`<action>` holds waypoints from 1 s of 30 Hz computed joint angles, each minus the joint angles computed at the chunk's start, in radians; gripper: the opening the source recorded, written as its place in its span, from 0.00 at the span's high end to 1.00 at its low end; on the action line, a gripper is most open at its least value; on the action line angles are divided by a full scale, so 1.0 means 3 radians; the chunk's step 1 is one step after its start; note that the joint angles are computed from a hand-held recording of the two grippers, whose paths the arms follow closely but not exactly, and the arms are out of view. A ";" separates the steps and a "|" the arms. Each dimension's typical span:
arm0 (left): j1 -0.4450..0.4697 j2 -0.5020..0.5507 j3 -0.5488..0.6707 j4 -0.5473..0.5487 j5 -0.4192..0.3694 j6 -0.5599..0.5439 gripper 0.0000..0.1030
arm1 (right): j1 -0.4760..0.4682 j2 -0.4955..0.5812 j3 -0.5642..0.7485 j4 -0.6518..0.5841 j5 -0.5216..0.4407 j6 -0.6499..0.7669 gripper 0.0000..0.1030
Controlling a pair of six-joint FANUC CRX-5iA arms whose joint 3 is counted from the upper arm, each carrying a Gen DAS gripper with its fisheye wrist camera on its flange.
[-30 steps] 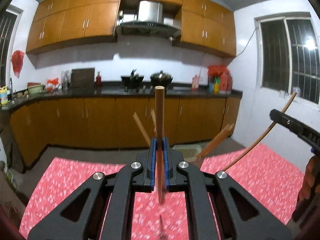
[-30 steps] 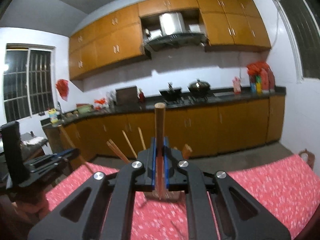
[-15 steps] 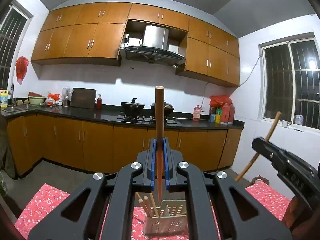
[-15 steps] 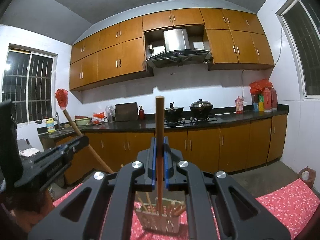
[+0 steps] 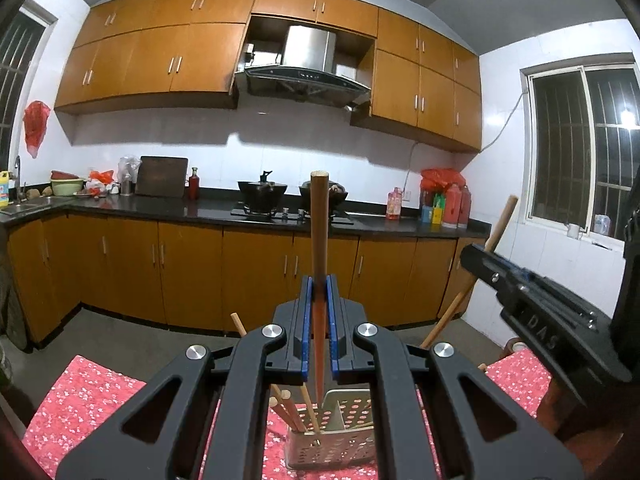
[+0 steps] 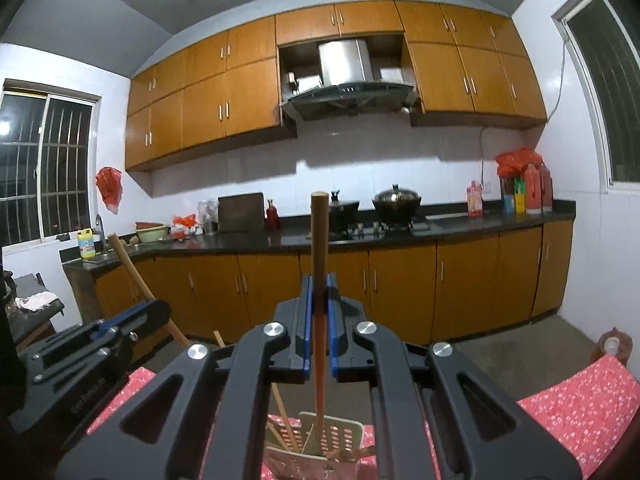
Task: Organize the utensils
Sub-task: 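Carry both upright chopsticks above the perforated utensil holder, then open both tools to drop the chopsticks into the holder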
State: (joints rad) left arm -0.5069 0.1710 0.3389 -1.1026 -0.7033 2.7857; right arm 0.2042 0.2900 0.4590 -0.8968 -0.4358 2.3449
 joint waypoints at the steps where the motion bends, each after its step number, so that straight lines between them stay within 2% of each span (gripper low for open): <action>1: 0.0002 0.0014 0.0007 -0.0005 -0.0008 0.0006 0.93 | 0.0012 0.0024 0.0010 0.0052 -0.0001 -0.0056 0.93; 7: 0.0068 0.0091 0.0046 0.0127 0.0002 -0.0075 0.93 | 0.0044 0.0067 -0.0015 0.0145 -0.0014 -0.0088 0.93; 13: 0.0178 0.0176 0.0108 0.0445 0.0017 -0.0298 0.92 | 0.0076 0.0111 0.0004 0.0288 -0.0117 -0.0232 0.91; 14: 0.0189 0.0177 0.0107 0.0469 0.0032 -0.0296 0.89 | 0.0068 0.0105 -0.0001 0.0249 -0.0130 -0.0209 0.85; 15: 0.0203 0.0171 0.0099 0.0491 0.0050 -0.0298 0.72 | 0.0052 0.0099 -0.0001 0.0208 -0.0150 -0.0179 0.80; 16: 0.0185 0.0156 0.0089 0.0428 0.0031 -0.0227 0.59 | 0.0049 0.0075 -0.0033 0.0166 -0.0128 -0.0141 0.71; 17: 0.0147 0.0151 0.0087 0.0328 0.0003 -0.0132 0.44 | 0.0037 0.0051 -0.0060 0.0109 -0.0108 -0.0089 0.68; 21: 0.0114 0.0073 0.0035 0.0218 0.0013 -0.0034 0.44 | -0.0019 -0.0039 -0.0133 -0.0037 -0.0100 0.0022 0.67; 24: 0.0104 -0.0002 -0.0014 0.0188 -0.0012 0.0024 0.41 | -0.0088 -0.0134 -0.0222 -0.0189 -0.0092 0.0126 0.59; 26: 0.0080 -0.0091 -0.0094 0.0137 -0.0039 0.0101 0.37 | -0.0151 -0.0223 -0.0325 -0.0338 -0.0058 0.0280 0.47; 27: 0.0071 -0.0119 -0.0118 0.0114 -0.0058 0.0129 0.32 | -0.0186 -0.0283 -0.0395 -0.0421 -0.0030 0.0369 0.43; 29: 0.0008 -0.0226 -0.0220 -0.0008 -0.0143 0.0247 0.23 | -0.0269 -0.0395 -0.0522 -0.0614 -0.0017 0.0555 0.26; 30: -0.0031 -0.0279 -0.0275 -0.0076 -0.0196 0.0301 0.19 | -0.0314 -0.0460 -0.0600 -0.0709 -0.0001 0.0648 0.22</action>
State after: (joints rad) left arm -0.5161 0.0872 0.2562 -1.1253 -0.7621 2.8759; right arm 0.1100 0.1519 0.2789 -1.1096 -0.4361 2.5393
